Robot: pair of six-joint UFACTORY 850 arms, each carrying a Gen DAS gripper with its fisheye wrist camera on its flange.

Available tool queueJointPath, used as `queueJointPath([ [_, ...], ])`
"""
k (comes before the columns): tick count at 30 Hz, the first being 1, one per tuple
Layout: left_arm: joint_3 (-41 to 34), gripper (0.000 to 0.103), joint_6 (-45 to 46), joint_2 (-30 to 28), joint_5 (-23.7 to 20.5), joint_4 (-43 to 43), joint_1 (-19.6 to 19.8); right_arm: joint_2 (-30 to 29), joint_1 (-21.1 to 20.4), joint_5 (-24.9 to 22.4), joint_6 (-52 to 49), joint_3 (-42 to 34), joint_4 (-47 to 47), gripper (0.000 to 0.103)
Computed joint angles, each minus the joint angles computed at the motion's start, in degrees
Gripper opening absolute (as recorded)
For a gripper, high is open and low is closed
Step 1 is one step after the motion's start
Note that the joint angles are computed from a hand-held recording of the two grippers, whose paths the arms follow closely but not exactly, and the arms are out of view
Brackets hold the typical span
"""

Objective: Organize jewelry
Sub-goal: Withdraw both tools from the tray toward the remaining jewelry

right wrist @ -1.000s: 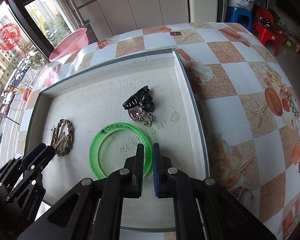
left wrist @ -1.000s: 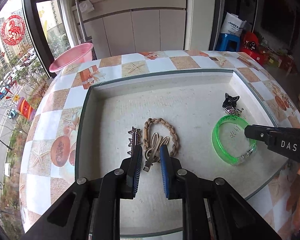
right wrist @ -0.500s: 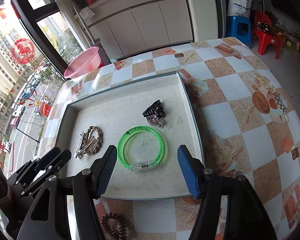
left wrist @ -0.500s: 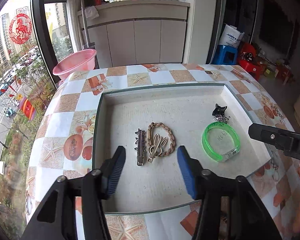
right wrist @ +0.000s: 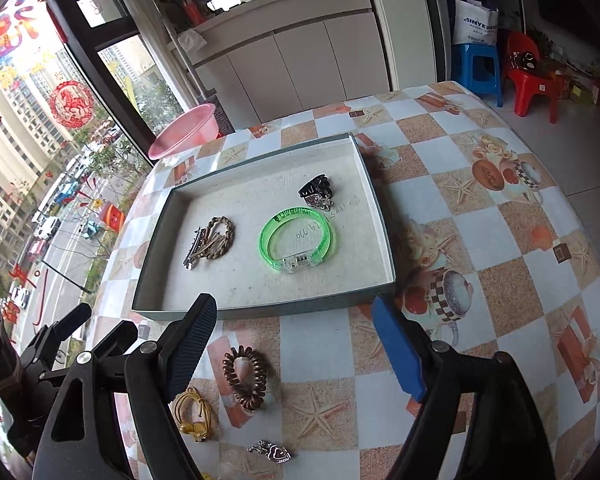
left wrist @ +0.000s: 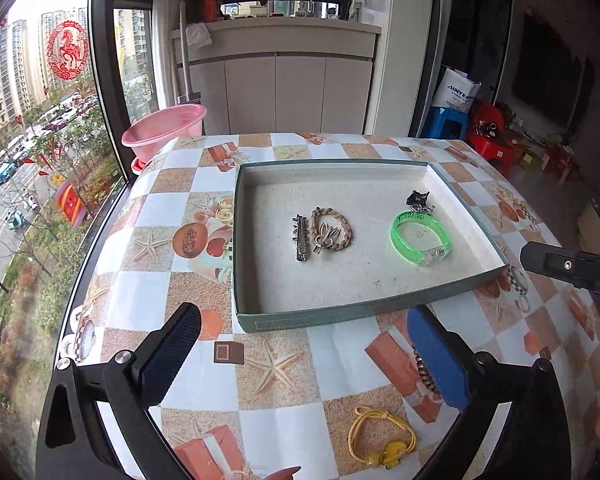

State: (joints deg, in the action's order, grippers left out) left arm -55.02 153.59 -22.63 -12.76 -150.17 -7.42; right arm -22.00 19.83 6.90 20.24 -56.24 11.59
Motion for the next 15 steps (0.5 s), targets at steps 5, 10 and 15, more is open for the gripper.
queueJointPath([
  [5,3.19,0.103,-6.6,1.2,-1.57,8.05,1.06,2.17,1.21,3.37,4.38,4.22,-4.18,0.103],
  [10,5.63,0.103,-3.14,1.92,-0.13,5.4,0.89,3.53,1.56,3.26,15.13,7.11,-13.91,0.103],
  [15,7.96,0.103,-0.89,2.73,-1.13,2.97,1.27,3.66,2.3,1.73,13.22,9.26,-10.8,0.103],
])
